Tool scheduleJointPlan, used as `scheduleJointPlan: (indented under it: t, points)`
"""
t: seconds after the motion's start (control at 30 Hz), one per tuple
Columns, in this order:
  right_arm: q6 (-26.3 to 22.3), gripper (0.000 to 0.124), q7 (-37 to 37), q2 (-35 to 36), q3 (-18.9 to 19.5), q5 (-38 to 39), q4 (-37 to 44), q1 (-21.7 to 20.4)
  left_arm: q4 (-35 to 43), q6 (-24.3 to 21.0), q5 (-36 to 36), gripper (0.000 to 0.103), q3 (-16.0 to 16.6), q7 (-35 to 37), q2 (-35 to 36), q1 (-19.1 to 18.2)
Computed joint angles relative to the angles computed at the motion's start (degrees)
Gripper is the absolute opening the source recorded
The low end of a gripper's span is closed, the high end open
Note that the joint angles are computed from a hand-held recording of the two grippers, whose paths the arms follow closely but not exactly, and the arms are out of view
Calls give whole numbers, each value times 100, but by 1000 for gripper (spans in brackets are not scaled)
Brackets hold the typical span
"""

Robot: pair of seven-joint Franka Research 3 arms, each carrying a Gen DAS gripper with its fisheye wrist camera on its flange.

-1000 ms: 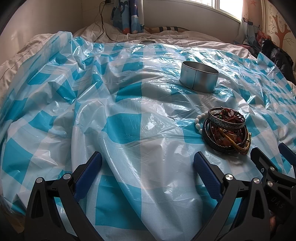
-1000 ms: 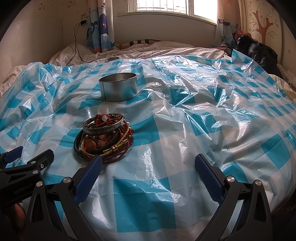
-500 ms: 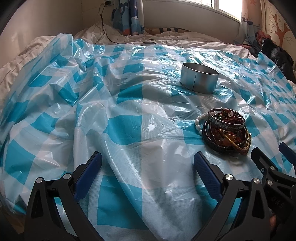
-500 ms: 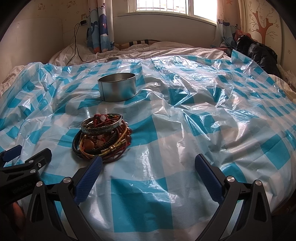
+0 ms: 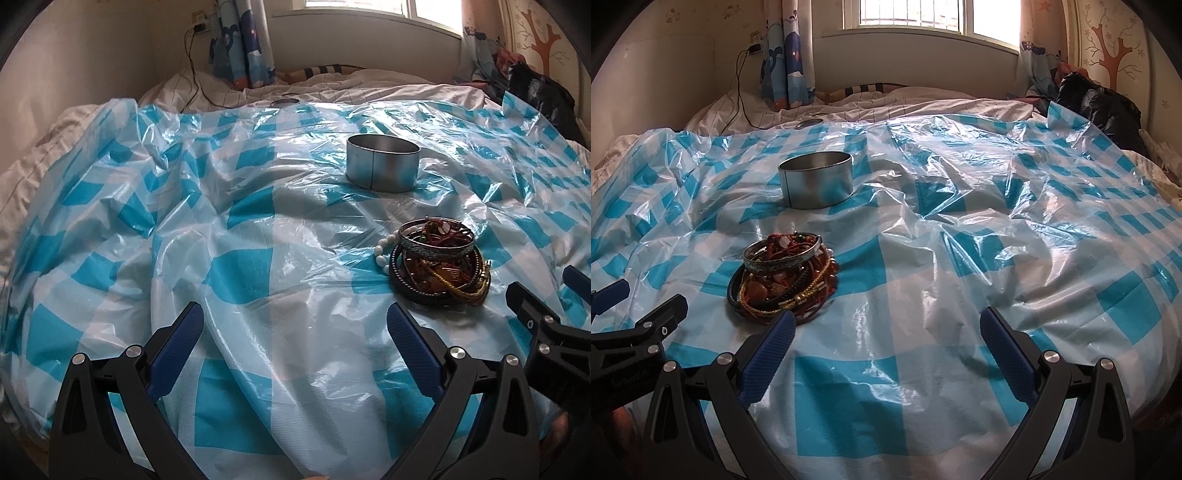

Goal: Organize jewelry

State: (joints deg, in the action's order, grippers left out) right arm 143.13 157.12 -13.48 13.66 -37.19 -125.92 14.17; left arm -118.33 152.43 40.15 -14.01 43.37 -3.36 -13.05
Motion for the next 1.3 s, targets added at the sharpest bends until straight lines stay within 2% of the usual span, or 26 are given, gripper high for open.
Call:
scheduleJointPlan:
  t: [0.4,0.73,0.97,1.03,1.17,1.3]
  points:
    - [35,96,-104,51,8,-36,60,29,35,100,205,95,-29,59,-37,-20]
    - [61,96,-112,61,-7,-144,94,29,27,238,-45,95,-13,258,-50,-19]
    - [-147,96,-198,26,-38,-275,101,24,164,525,-1655,95,113,1801,153,-94]
    - [-115,96,-215,-30,-72,-213,47,11,308,554,-2401,95,123,2465,290,-119]
    - [-114,96,-274,-122,-77,-123,-43,-49,737,463,-2796,95,64,2796,654,-122]
    - [-58,96,-373,-153,-87,26,-95,-105,1205,422,-3746,95,-97,3475,1057,-40]
